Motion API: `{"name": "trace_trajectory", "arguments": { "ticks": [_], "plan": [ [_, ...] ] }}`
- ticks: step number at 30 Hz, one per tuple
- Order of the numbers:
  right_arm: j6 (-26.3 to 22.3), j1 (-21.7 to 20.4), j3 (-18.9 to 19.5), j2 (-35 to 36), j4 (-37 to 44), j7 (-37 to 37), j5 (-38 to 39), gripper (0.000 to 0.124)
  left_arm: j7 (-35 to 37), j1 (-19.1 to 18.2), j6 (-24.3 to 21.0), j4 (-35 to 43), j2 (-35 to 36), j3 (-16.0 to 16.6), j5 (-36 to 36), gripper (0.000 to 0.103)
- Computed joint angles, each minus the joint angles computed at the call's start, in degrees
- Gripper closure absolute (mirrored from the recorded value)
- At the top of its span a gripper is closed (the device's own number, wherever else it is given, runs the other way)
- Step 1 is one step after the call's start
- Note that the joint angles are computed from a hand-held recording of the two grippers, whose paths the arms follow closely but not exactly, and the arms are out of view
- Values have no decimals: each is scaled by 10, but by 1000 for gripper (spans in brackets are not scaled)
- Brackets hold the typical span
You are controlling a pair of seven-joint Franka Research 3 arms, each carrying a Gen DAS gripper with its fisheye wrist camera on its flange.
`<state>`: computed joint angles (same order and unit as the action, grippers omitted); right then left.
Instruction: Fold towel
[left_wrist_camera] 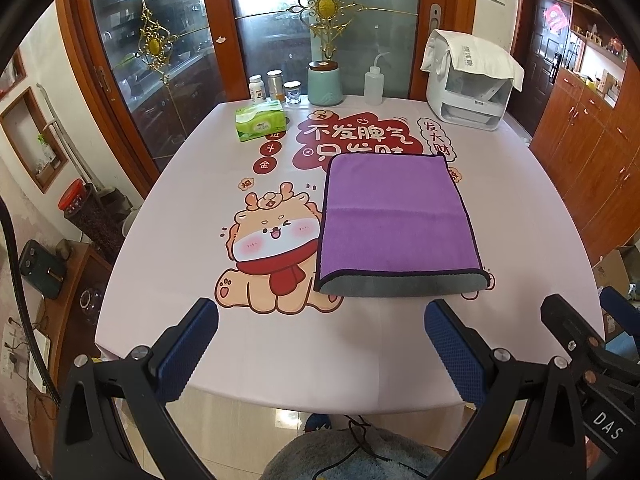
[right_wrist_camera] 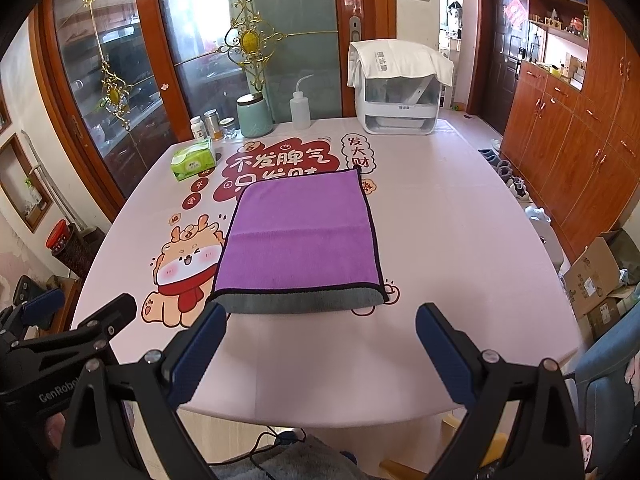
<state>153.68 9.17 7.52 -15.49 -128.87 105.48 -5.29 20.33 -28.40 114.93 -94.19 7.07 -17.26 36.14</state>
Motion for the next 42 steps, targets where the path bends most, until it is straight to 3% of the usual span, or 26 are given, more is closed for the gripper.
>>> {"name": "trace_trajectory", "arguments": {
  "ticks": [10,19,24,33,37,42],
  "plan": [
    [1,7,-17,-5,-13,-52,33,27,-16,-8,-9,12,14,-2,-11,0],
    [6,6,-28,9,-15,-95,65,27,-51,-13,12,-7,11,1,7,0],
    [26,-6,-23,20,-19,-103,42,27,-64,-9,21,-23,7,2,12,0],
    [53,6,-39,68,-10,-175,65,27,-36,7,57,-44,23,10,15,0],
    [65,22,-55,98,3,-243,134,28,-17,12,66,-35,49,18,13,0],
    [83,20,-59,142,28,-282,163,28,22,25,113,-33,80,30,-1,0]
  ]
}}
